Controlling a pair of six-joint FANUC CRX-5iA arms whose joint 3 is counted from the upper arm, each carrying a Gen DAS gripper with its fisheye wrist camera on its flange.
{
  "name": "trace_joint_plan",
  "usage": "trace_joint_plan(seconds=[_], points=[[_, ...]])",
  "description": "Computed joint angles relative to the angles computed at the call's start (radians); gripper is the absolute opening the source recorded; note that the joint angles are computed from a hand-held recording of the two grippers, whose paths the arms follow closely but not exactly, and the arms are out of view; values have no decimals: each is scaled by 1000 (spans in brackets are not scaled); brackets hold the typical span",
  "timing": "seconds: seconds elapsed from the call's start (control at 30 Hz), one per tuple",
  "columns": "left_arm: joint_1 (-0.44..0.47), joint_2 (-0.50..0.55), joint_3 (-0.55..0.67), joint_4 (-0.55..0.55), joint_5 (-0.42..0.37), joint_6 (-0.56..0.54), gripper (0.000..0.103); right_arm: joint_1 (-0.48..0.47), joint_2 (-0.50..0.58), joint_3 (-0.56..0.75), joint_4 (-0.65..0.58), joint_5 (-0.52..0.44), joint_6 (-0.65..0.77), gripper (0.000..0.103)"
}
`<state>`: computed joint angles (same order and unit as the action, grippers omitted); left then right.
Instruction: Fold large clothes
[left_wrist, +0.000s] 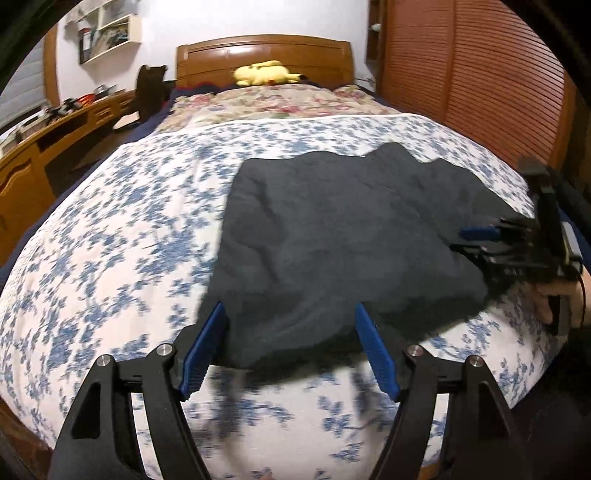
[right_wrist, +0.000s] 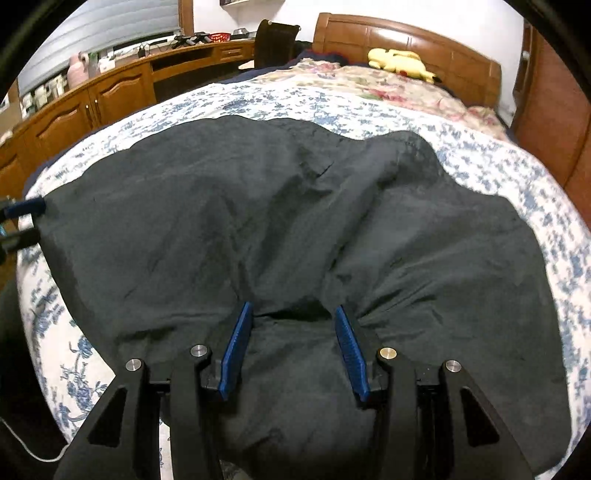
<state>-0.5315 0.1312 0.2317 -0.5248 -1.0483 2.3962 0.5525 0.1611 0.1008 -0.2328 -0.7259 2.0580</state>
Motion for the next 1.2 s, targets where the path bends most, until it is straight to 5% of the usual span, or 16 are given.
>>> trace_joint_plan(seconds=[0.27,0.7,0.87,1.0,1.2], points=[[49,-9,-52,27,-26,25,73,30,-66,-79,38,36,-40,49],[83,-60,-151,86,74,32,73,50,-117,-141,77,74,-66,49],[115,-91,-206,160,169,7,44,48,-121,-146,74,78,-57,49],[106,-82,-186,166,166,-12,19,47,-120,-144,70,77,-55,49],[44,-44,-28,80,98,-42,10,31,-119,-124,28,52,-13,49]])
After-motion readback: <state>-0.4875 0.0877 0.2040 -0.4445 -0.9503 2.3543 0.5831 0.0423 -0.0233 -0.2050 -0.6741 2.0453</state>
